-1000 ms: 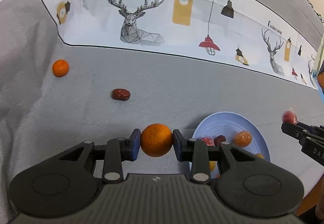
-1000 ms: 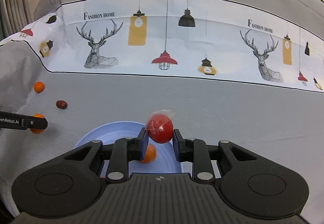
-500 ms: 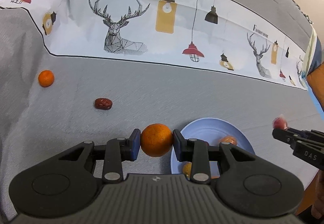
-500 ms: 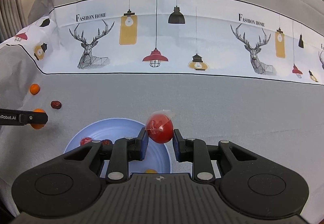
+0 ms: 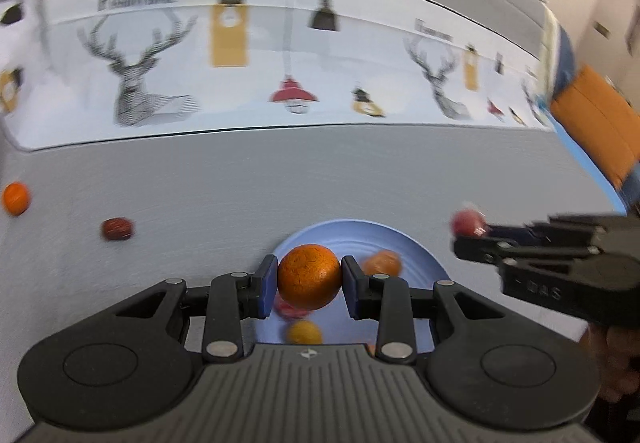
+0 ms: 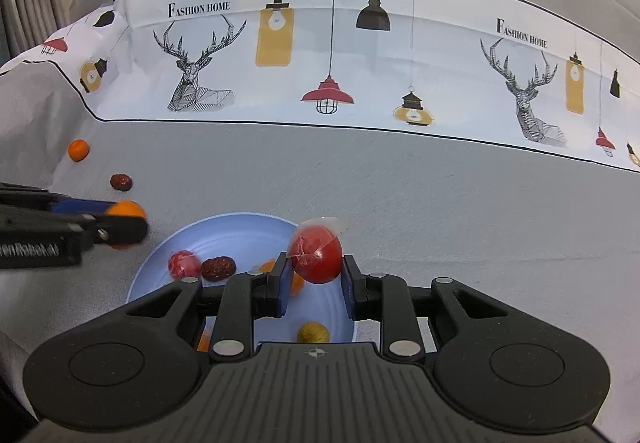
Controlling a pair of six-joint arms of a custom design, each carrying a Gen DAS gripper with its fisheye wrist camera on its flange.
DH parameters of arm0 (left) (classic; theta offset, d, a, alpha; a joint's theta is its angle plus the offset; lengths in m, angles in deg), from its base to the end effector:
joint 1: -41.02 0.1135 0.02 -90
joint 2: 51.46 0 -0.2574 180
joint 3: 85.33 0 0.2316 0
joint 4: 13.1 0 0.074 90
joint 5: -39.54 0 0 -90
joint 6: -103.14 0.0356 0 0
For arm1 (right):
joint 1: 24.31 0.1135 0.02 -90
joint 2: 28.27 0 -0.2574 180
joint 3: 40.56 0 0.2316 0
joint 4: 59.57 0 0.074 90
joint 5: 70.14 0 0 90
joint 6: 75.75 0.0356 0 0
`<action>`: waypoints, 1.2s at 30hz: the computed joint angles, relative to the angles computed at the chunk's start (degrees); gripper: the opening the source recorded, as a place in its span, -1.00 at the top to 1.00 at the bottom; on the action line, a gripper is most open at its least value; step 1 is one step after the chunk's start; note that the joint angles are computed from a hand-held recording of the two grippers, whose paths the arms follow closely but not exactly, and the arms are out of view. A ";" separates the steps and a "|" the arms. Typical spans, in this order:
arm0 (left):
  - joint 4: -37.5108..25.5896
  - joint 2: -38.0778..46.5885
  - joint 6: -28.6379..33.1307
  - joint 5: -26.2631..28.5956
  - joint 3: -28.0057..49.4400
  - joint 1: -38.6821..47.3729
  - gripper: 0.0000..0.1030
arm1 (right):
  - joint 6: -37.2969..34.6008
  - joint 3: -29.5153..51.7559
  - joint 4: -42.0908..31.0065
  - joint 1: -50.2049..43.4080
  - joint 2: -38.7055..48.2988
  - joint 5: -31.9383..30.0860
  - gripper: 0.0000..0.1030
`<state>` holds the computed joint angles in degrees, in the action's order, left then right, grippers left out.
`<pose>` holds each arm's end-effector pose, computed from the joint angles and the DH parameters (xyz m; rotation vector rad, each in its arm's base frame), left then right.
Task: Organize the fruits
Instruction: 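Carry the orange and the wrapped red fruit over the plate with both tools, then release the orange onto the plate with the left tool while the right tool releases the red fruit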
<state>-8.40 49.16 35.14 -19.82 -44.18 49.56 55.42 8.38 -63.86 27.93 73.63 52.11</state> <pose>0.2454 0.0185 0.0815 0.4852 2.3428 -0.4306 0.1797 0.2010 0.0929 -0.0280 2.3623 0.0367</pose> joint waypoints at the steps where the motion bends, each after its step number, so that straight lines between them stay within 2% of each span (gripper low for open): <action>1: 0.95 -0.06 0.56 -0.09 -0.80 -1.03 0.27 | 0.02 0.04 -0.11 -0.03 0.01 -0.10 0.47; 11: 8.12 1.92 3.57 -2.84 -4.91 -7.91 0.27 | -0.61 0.29 -0.92 -0.25 0.60 -1.55 0.47; 36: 10.10 3.07 3.99 -4.11 -5.27 -9.66 0.27 | -1.54 1.45 -2.51 0.01 1.08 -2.33 0.47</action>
<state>1.70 52.24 39.13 -23.94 -49.45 39.90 53.88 9.83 -66.38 27.95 74.72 49.78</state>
